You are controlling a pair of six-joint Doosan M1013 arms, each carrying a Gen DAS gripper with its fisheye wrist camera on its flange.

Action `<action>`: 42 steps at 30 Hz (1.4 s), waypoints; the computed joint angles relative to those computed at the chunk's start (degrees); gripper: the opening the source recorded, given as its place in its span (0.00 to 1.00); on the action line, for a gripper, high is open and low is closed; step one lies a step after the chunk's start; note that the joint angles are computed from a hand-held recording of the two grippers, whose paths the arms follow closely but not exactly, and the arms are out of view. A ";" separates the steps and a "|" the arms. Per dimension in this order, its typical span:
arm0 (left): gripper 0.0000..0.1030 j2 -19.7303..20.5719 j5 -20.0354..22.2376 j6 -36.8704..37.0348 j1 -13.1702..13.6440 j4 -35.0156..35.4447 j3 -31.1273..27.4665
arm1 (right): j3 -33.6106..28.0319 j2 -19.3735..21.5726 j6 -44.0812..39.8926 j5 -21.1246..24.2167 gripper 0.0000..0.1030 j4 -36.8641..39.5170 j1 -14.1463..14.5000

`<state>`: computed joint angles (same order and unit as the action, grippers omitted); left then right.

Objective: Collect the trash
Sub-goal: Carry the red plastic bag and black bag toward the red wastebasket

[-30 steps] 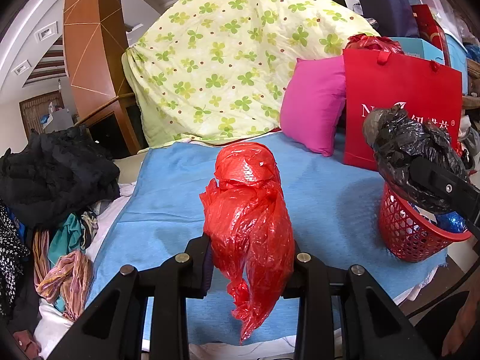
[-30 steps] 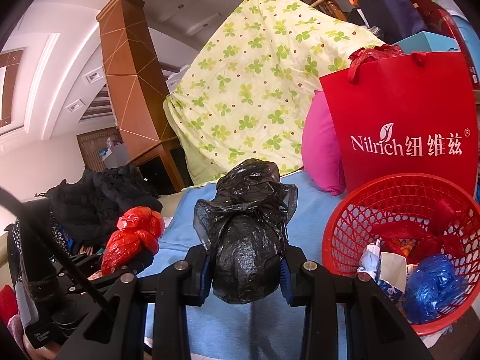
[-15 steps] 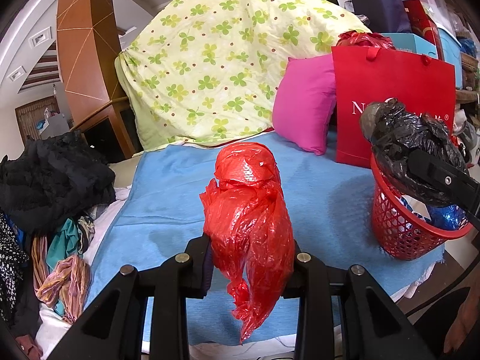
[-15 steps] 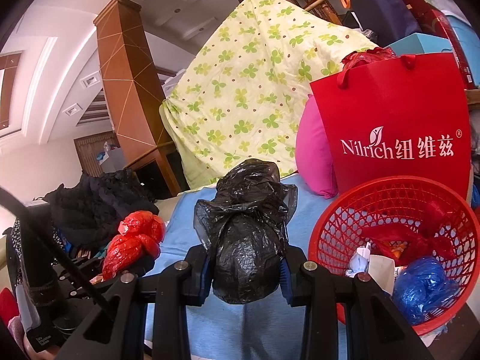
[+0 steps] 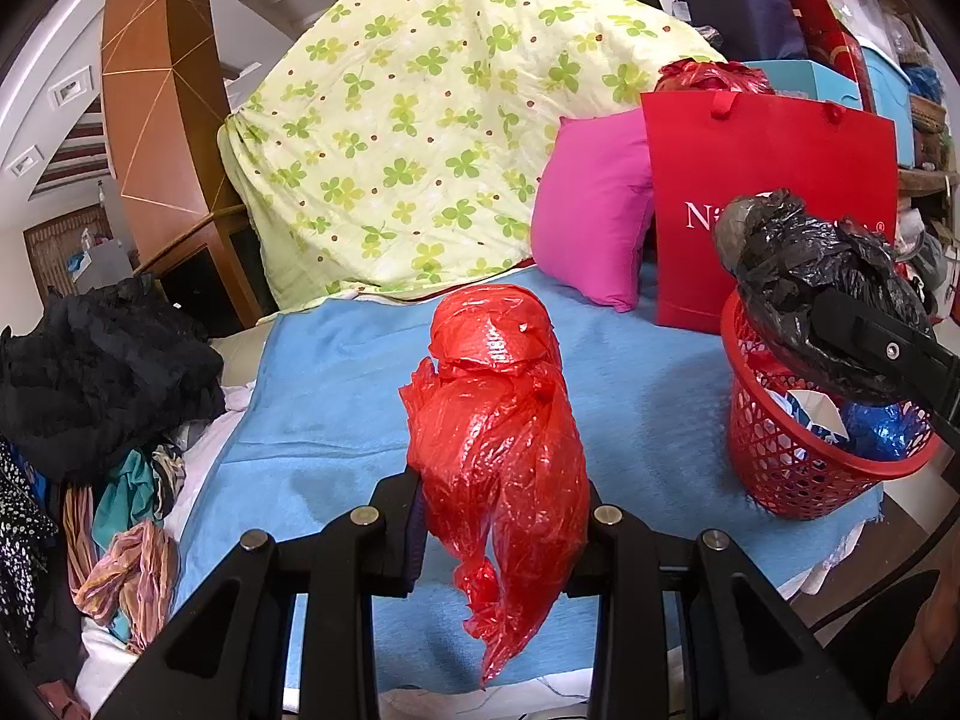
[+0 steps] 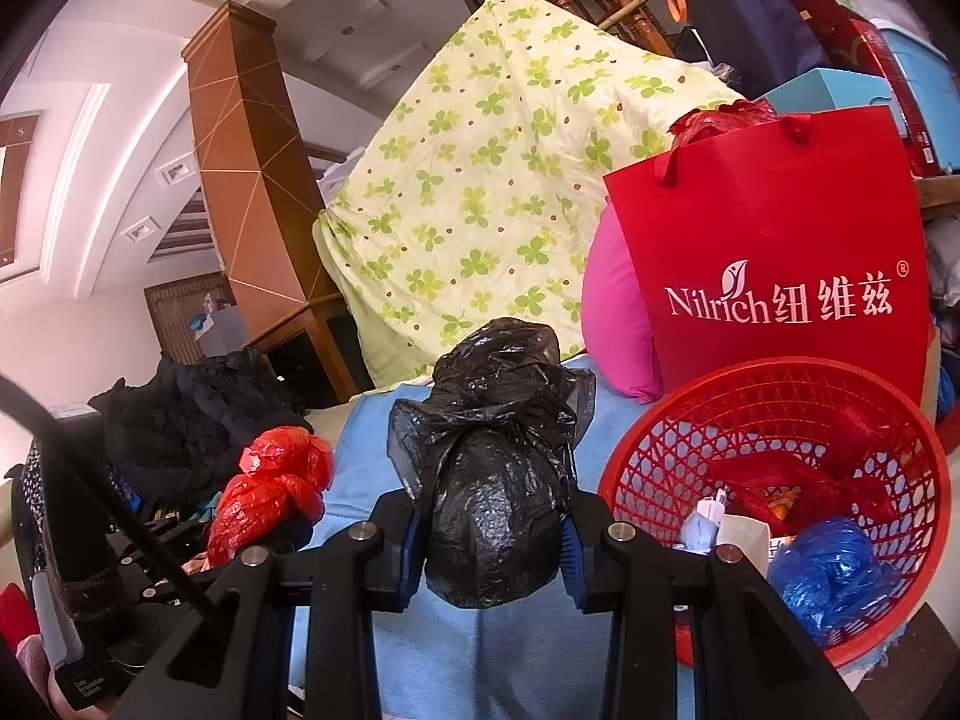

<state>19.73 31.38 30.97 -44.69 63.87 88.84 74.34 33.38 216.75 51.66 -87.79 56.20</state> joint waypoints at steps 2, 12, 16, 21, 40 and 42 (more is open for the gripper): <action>0.34 -0.04 -0.11 0.11 -0.12 0.14 0.05 | 0.24 -0.13 0.40 0.26 0.38 -0.16 0.07; 0.34 -0.10 -0.61 1.30 -0.57 -0.14 -0.01 | 1.32 -0.69 2.12 1.04 0.38 -1.04 0.24; 0.34 -0.19 -0.86 1.61 -0.69 -0.03 0.04 | 1.43 -0.76 2.59 1.36 0.39 -1.21 0.28; 0.34 -0.20 -1.20 2.32 -0.79 -0.14 -0.06 | 2.11 -1.11 3.71 1.65 0.39 -1.89 0.28; 0.34 0.07 -2.53 5.45 -1.89 -0.62 -0.86 | 3.80 -1.89 6.85 4.28 0.39 -2.78 0.97; 0.34 0.14 -2.60 5.70 -2.09 -0.53 -0.99 | 4.06 -2.06 7.09 4.49 0.39 -2.75 1.01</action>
